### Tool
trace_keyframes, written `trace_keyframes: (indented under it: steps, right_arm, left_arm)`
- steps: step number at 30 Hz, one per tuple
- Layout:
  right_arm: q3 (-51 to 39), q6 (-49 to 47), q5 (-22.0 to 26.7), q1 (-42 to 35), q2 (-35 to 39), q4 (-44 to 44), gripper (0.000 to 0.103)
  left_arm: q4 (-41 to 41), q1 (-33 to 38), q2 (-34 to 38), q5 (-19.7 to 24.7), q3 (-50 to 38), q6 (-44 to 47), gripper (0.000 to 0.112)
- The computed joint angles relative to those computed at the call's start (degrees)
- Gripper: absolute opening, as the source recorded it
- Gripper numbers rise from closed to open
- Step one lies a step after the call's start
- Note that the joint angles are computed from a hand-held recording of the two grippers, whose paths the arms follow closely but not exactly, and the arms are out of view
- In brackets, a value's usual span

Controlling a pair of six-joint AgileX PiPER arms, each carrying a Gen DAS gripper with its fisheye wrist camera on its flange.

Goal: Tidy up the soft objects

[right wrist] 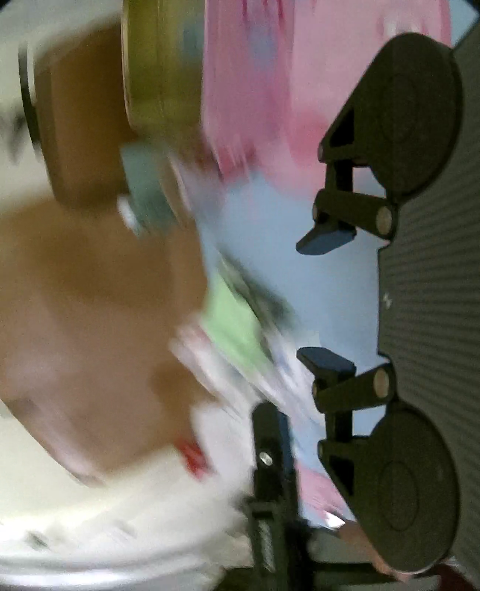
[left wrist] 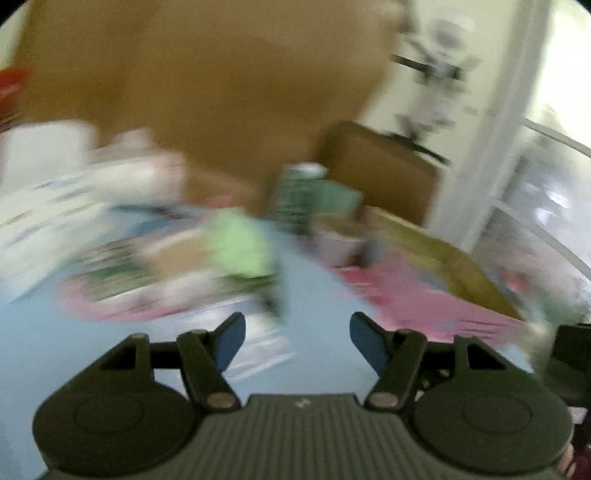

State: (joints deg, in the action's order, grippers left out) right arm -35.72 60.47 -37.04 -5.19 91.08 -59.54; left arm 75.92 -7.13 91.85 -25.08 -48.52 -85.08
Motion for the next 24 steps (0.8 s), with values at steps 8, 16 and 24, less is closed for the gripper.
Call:
trace_keyframes:
  steps: [8, 16, 24]
  right_arm:
    - [-14.7, -15.2, 23.1, 22.4, 7.9, 12.2, 0.085]
    - [-14.9, -6.4, 20.4, 20.3, 9.6, 8.5, 0.059]
    - [4.8, -44.5, 10.4, 18.6, -4.8, 53.8, 0.049]
  left_arm:
    - [13.6, 9.2, 7.5, -7.0, -4.8, -17.3, 0.065]
    - [7.1, 5.1, 8.9, -6.1, -3.8, -11.1, 0.053]
    - [5.3, -7.5, 6.5, -2.9, -7.5, -9.0, 0.053]
